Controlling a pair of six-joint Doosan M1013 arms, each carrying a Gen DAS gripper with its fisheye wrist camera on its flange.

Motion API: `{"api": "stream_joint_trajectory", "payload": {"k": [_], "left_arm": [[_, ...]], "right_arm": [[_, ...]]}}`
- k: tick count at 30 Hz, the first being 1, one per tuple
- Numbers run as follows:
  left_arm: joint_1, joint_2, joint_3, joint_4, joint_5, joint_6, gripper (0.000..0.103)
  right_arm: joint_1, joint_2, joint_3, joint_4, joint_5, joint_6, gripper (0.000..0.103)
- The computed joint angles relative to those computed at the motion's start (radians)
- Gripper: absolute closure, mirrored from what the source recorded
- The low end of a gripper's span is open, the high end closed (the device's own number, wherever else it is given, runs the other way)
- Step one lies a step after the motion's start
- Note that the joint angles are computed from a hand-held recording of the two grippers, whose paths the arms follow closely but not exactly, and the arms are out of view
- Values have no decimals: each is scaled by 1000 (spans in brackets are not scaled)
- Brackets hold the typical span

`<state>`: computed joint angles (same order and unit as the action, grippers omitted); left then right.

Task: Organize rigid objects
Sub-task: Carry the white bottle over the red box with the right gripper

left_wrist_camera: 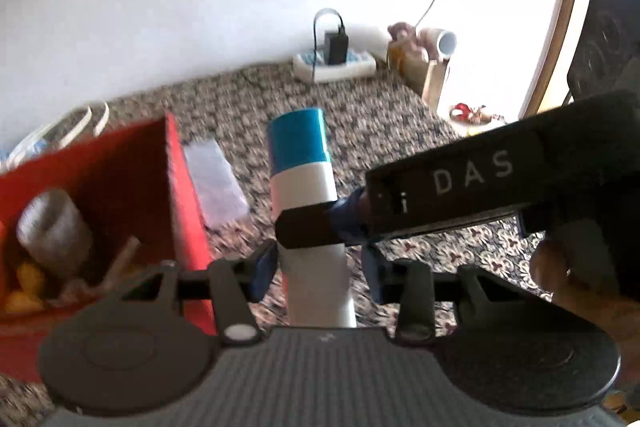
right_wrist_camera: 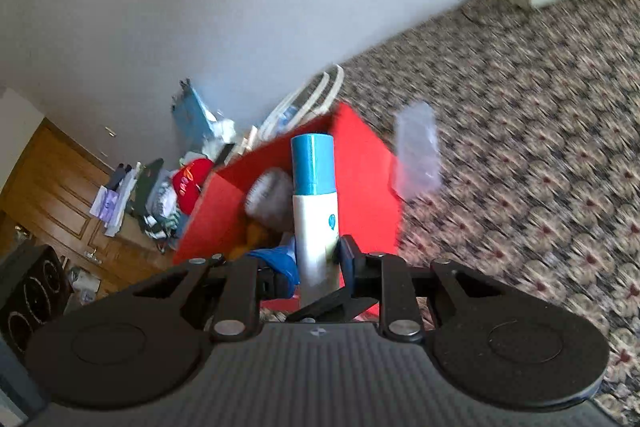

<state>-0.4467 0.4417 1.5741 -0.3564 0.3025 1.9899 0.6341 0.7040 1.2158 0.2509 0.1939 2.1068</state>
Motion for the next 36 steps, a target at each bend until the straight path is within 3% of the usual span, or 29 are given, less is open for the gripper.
{"api": "stream_joint_trajectory", "payload": {"k": [4,6,9,13,18,26,31,36], "left_arm": [[42,-19,2,-158,-19,193,63],[66,-25,-2,-234,-18,282,63],[100,-30,-11,-329,-14,404,63],[138,-20,-35,-331,-9,429,63],[177,21,-87,-197,49,281,63],[220,107,-193,-26,243,77,63],[231,143,-235,16,331,13,63],[235,167,-272,51,390,-24,63]], "right_arm": [[20,54,-115,-212,25,149,97],[27,89,-183,-252,51,156,97],[31,140,-276,-216,82,119,97],[26,216,-402,-94,153,26,97],[19,320,-576,-13,316,9,97],[-2,454,-806,102,568,69,97],[-5,486,-869,92,646,104,97],[-5,490,-876,74,663,133,97]]}}
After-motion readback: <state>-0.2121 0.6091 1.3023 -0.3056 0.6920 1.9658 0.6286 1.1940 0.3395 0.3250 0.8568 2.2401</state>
